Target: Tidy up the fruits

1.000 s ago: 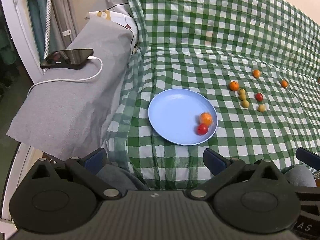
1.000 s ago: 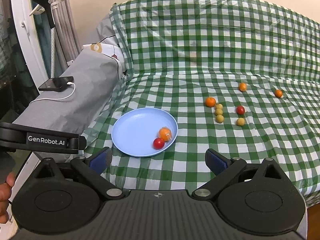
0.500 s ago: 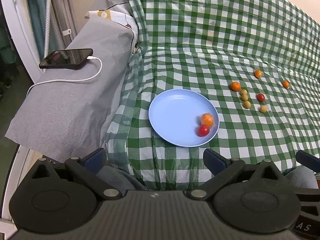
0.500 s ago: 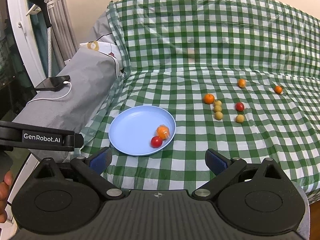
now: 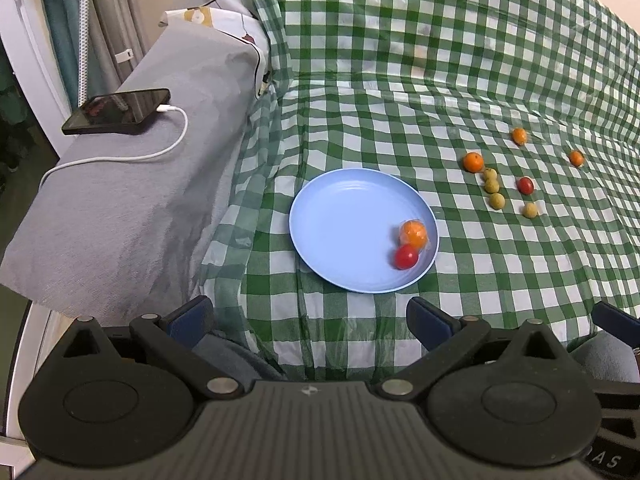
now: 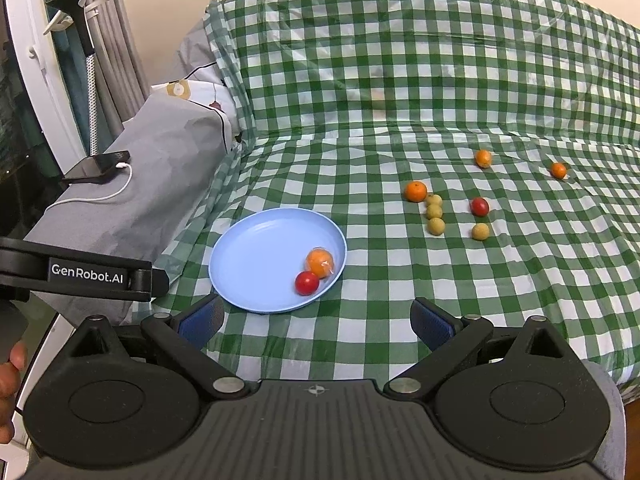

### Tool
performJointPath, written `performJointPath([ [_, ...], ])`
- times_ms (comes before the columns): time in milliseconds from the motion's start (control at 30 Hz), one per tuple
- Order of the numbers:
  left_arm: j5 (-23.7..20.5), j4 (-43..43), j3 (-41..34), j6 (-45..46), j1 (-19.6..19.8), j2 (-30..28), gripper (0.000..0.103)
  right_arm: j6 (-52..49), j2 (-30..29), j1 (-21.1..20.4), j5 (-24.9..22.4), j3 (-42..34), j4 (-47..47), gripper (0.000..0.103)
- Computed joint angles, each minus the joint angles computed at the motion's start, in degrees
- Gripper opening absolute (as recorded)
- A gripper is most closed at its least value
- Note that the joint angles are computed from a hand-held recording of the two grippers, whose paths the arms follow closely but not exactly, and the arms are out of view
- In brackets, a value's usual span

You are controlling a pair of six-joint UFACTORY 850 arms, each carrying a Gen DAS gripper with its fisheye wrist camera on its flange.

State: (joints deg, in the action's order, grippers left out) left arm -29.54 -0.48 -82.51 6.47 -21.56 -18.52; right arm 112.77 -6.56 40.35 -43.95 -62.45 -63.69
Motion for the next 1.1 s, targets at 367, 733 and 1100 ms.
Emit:
performJointPath([
  [367,-2.2,1.6,-5.0,-1.9,-1.4,-4.3,0.103,0.5,-0.1,-3.0,3.0,1.3,0.8,0.099],
  [733,-5.1,4.1,-12.3,-5.4,-4.0,-10.5,0.103,2.1,0.4,-7.6,5.6,3.4,0.5,0.099],
  [1100,-8.8,4.2,-23.3,-4.7,-7.7,-19.5,0.103,7.0,0.2,-12.7,6.2,6.1,-2.6,0.099],
])
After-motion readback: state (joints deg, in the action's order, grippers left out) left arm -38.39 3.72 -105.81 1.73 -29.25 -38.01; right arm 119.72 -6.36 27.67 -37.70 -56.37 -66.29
